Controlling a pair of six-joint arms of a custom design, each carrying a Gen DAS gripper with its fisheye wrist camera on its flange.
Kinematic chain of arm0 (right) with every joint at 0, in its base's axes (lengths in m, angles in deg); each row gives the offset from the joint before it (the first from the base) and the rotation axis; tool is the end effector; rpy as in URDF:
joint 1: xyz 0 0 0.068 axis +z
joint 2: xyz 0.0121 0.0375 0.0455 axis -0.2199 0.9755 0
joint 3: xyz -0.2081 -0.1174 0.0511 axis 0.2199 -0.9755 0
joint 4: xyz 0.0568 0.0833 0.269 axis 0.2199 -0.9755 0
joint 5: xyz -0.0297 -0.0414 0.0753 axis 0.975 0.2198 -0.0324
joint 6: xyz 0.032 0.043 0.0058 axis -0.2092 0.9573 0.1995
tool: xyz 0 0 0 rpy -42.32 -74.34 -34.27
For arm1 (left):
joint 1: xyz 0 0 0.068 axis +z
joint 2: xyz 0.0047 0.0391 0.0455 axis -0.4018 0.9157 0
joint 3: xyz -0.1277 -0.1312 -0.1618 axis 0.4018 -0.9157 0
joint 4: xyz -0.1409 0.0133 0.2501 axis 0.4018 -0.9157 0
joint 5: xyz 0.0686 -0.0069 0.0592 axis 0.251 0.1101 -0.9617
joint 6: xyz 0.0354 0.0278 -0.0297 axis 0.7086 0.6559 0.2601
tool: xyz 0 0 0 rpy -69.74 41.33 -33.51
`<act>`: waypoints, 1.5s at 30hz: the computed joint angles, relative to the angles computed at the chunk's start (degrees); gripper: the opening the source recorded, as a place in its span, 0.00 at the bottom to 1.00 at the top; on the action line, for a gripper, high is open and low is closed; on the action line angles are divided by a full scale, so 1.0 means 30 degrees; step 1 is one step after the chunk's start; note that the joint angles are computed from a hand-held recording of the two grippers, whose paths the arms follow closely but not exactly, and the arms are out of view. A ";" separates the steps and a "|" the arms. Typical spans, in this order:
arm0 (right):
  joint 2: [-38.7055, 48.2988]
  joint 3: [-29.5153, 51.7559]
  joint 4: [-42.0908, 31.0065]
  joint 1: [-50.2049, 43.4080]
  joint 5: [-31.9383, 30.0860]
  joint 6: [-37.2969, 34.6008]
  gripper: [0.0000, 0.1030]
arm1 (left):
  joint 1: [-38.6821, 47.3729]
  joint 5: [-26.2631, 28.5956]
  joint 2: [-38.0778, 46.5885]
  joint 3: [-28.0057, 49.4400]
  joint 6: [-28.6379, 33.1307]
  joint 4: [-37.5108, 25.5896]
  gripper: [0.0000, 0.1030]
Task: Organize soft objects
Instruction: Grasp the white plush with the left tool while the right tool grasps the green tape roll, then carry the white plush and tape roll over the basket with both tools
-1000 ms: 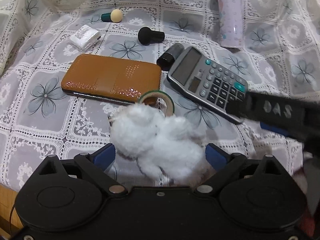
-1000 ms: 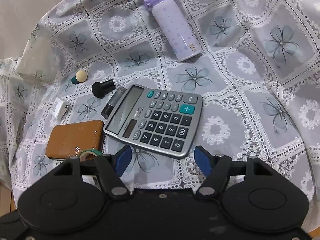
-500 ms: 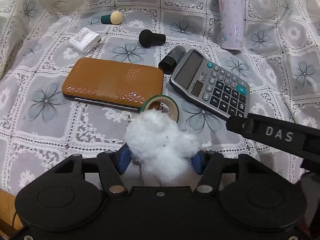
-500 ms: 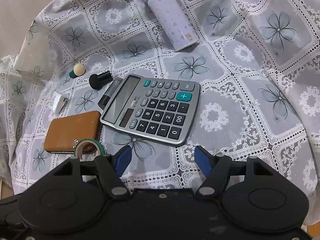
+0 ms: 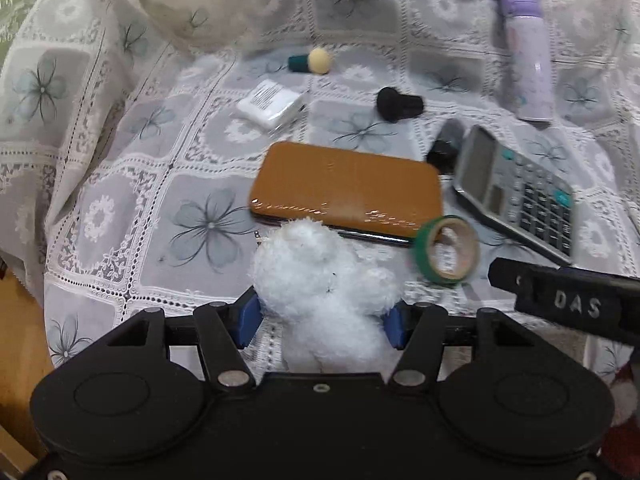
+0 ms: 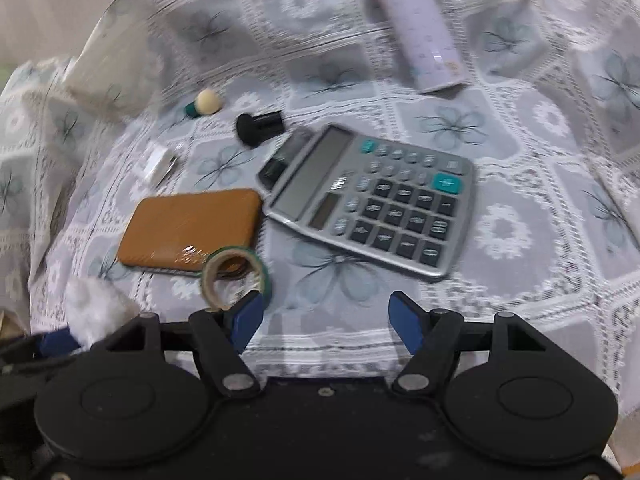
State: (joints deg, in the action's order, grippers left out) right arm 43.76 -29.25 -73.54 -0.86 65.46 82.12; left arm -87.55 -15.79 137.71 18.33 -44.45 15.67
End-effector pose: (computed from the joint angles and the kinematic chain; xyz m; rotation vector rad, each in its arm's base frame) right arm 0.2195 0.0543 0.2242 -0.3304 2.5743 0.3758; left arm 0.1586 -0.2777 0.2291 -0.5080 2.4999 0.1558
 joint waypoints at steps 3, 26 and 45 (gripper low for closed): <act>0.0340 0.0081 0.0279 0.1036 0.0291 0.0196 0.68 | 0.0470 0.0310 -0.1019 -0.1244 0.0224 0.0548 0.55; 0.2822 0.0546 0.1964 0.3560 0.1287 0.0931 0.47 | 0.1725 0.1495 -0.2215 -0.3365 0.1747 0.3204 0.68; 0.1320 -0.0096 0.1163 0.2588 0.1191 0.0639 0.47 | 0.2059 0.1739 -0.1985 -0.3476 0.1313 0.3623 0.63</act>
State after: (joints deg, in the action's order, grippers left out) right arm 47.72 -29.53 -70.05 6.90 69.04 84.04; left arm -81.37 -10.57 131.75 7.90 -40.51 26.54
